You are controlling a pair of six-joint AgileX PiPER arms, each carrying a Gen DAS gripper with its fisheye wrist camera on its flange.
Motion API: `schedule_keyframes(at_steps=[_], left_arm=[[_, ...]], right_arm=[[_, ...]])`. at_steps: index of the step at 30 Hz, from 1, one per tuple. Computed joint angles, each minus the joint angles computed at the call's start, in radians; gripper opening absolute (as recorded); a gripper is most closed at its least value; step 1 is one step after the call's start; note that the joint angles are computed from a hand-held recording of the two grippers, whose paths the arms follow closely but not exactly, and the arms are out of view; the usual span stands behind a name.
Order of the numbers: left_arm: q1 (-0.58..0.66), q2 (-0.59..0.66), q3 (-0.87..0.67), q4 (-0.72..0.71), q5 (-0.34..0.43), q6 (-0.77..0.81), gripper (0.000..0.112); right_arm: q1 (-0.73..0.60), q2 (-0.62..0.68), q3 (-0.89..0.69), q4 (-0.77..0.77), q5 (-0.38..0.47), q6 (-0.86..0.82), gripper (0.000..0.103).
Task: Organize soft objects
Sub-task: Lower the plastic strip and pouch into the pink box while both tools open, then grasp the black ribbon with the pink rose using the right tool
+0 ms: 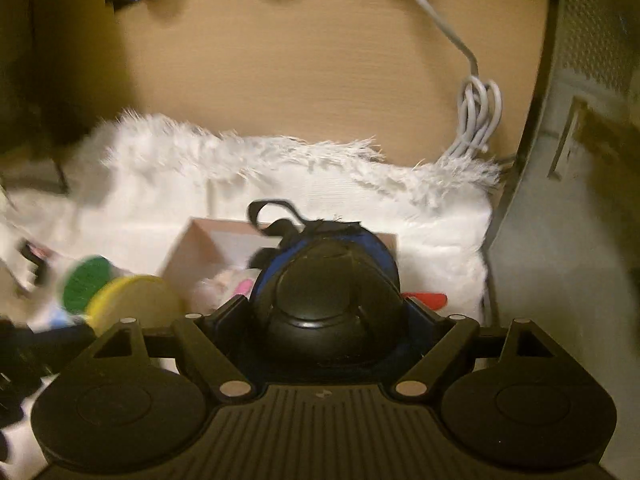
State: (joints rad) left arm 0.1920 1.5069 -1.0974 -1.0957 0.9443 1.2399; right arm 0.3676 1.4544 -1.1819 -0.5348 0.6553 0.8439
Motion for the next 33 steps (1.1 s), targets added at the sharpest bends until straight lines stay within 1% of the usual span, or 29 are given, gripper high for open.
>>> schedule_keyframes(at_steps=[2,4,5,7,10,12,14,15,17,18,19,20,21,22,23,24,26,28,30,32,33], left_arm=[[0.027,-0.012,0.017,-0.007,0.025,0.003,0.018],[0.038,-0.009,0.020,-0.019,0.039,-0.001,0.018],[0.040,-0.008,0.023,-0.026,0.039,-0.001,0.018],[0.040,-0.010,0.027,-0.031,0.036,-0.002,0.018],[0.041,-0.017,0.028,-0.049,0.047,0.009,0.018],[0.032,-0.024,0.036,-0.080,0.030,0.033,0.018],[-0.008,-0.021,0.040,-0.090,-0.029,0.027,0.018],[-0.037,-0.020,0.043,-0.085,-0.081,0.004,0.018],[-0.094,-0.035,0.070,-0.091,-0.212,-0.058,0.018],[-0.107,-0.046,0.091,-0.124,-0.251,-0.045,0.018],[-0.132,-0.061,0.115,-0.147,-0.311,-0.037,0.018],[-0.146,-0.062,0.119,-0.141,-0.332,-0.041,0.018],[-0.148,-0.044,0.105,-0.119,-0.313,-0.054,0.019],[-0.151,-0.007,0.062,-0.057,-0.253,-0.104,0.019],[-0.138,0.035,0.008,-0.005,-0.154,-0.142,0.020],[-0.120,0.055,-0.018,0.007,-0.080,-0.139,0.021],[-0.064,0.048,-0.017,-0.026,0.017,-0.044,0.021],[0.012,0.032,-0.021,-0.027,0.100,0.018,0.021],[0.110,0.030,-0.051,0.003,0.174,0.029,0.021],[0.196,0.048,-0.108,0.044,0.223,0.004,0.021],[0.246,0.077,-0.167,0.075,0.251,-0.025,0.021]], right_arm=[[-0.040,-0.052,0.040,0.144,-0.070,-0.099,0.085],[-0.058,-0.072,0.051,0.281,-0.094,-0.211,0.085],[-0.048,-0.071,0.047,0.299,-0.089,-0.229,0.085],[-0.005,-0.052,0.031,0.260,-0.068,-0.217,0.085],[0.062,-0.039,0.002,0.124,-0.006,-0.100,0.085],[0.087,-0.059,-0.008,0.069,0.026,-0.050,0.085],[0.116,-0.085,-0.023,0.000,0.069,-0.004,0.085],[0.134,-0.095,-0.036,-0.038,0.097,0.022,0.085],[0.165,-0.116,-0.063,-0.093,0.149,0.059,0.085],[0.181,-0.123,-0.074,-0.121,0.168,0.075,0.085],[0.202,-0.127,-0.084,-0.155,0.188,0.094,0.086],[0.222,-0.125,-0.098,-0.185,0.209,0.110,0.086],[0.235,-0.121,-0.113,-0.201,0.221,0.114,0.087],[0.243,-0.115,-0.130,-0.205,0.224,0.109,0.087],[0.247,-0.104,-0.154,-0.195,0.223,0.093,0.087],[0.248,-0.092,-0.178,-0.180,0.217,0.076,0.087],[0.245,-0.058,-0.233,-0.130,0.191,0.030,0.087],[0.236,-0.003,-0.299,-0.055,0.160,-0.035,0.087],[0.232,0.080,-0.396,0.039,0.143,-0.108,0.087],[0.229,0.190,-0.525,0.147,0.155,-0.182,0.087],[0.230,0.250,-0.599,0.197,0.174,-0.215,0.087]])
